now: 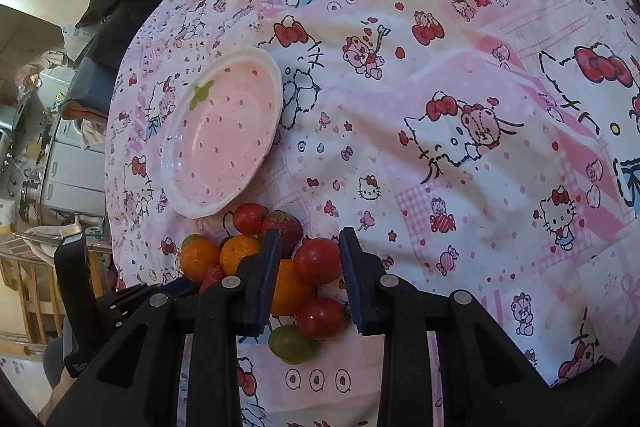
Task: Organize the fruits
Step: 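Reach the left gripper to the dark purple plum and grasp it, then carry the plum with the left gripper onto the pink plate and release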
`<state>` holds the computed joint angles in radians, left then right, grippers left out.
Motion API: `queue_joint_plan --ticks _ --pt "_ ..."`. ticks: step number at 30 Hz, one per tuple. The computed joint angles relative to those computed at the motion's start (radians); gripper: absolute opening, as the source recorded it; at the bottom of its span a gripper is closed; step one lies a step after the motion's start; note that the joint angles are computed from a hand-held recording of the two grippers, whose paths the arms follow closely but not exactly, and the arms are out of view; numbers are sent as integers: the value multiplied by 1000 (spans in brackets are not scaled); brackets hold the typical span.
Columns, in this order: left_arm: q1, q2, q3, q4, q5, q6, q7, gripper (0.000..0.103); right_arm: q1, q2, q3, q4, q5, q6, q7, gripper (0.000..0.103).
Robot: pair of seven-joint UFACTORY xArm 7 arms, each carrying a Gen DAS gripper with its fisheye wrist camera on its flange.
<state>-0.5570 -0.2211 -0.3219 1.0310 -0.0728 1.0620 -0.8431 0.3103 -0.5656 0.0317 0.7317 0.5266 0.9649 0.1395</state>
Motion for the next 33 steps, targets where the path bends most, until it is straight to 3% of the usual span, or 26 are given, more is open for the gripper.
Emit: queue_joint_plan --ticks 13,19,25,31,33 --pt "28 -243 -28 -87 40 148 -123 19 8 -29 -1 -6 2 -9 -1 32" --pt "118 -371 -77 -75 160 223 -231 19 18 -73 -7 -9 17 -74 -16 32" --pt "204 -290 -115 22 287 154 -236 19 49 -39 -21 45 32 -195 -82 32" --pt "209 -183 -97 89 360 78 -213 19 83 63 -59 119 104 -238 -160 32" --pt "203 -189 -65 53 357 -46 -226 19 82 103 -59 147 123 -237 -183 32"
